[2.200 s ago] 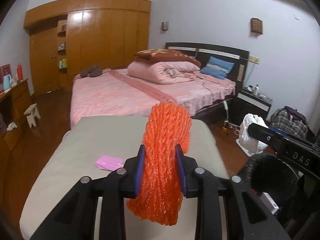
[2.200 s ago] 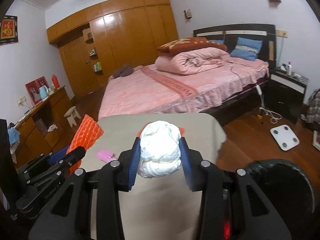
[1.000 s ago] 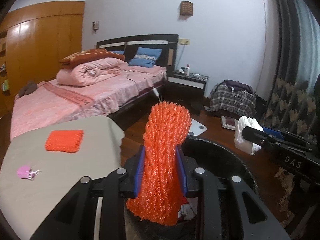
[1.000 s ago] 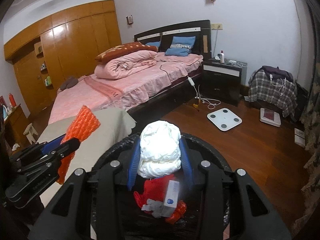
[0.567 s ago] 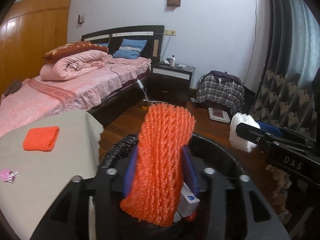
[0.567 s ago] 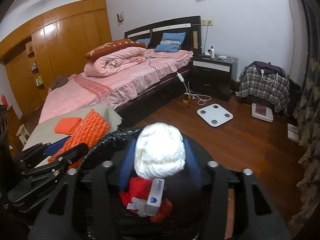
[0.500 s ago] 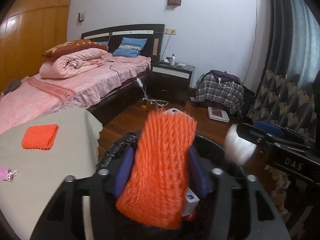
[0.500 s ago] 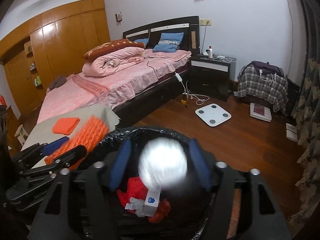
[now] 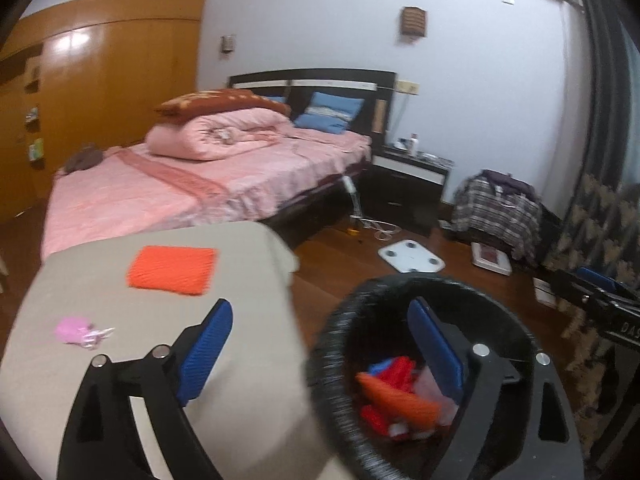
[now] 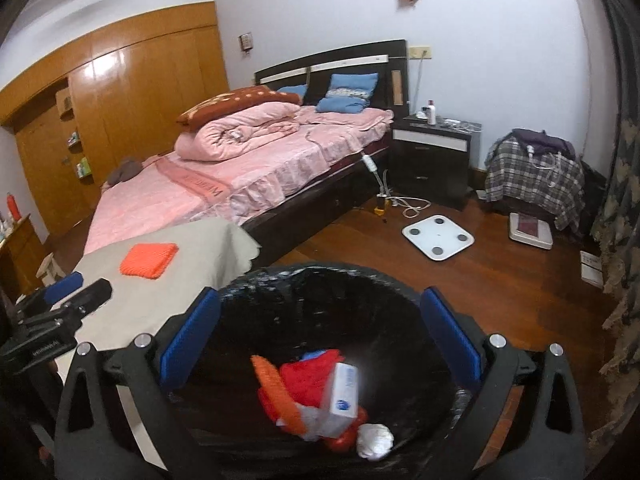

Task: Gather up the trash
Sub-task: 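Move both grippers back to the table toward the pink mask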

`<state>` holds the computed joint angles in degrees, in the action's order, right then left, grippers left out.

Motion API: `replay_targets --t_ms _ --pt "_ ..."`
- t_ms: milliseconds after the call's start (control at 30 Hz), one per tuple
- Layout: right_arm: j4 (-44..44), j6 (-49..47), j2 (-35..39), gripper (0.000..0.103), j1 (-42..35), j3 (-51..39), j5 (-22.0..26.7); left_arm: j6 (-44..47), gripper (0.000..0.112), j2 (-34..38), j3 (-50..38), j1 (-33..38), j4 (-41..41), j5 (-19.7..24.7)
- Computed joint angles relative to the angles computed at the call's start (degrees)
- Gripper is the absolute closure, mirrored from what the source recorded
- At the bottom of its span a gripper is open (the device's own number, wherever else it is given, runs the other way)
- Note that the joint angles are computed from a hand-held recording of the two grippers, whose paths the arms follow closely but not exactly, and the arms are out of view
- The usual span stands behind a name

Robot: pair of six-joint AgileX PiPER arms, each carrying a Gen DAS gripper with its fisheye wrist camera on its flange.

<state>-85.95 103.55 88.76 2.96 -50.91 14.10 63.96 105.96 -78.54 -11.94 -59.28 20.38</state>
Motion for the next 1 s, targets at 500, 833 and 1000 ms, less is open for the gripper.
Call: replay_targets --t_ms 500,833,1000 --pt "25.0 -26.0 17.9 0.005 13.1 -24.5 1.5 1.9 0.022 1.8 0.8 16.6 1.6 -4.9" --pt "48.9 -51.6 36.4 0.005 16.7 -52.6 8.3 -17.8 0.022 16.5 -17.7 22.6 21.6 -2.8" --pt "57.3 -60.7 46.5 0.005 17.6 -67.8 14.1 -30.5 0.022 25.1 -29.5 23.3 34.1 0.8"
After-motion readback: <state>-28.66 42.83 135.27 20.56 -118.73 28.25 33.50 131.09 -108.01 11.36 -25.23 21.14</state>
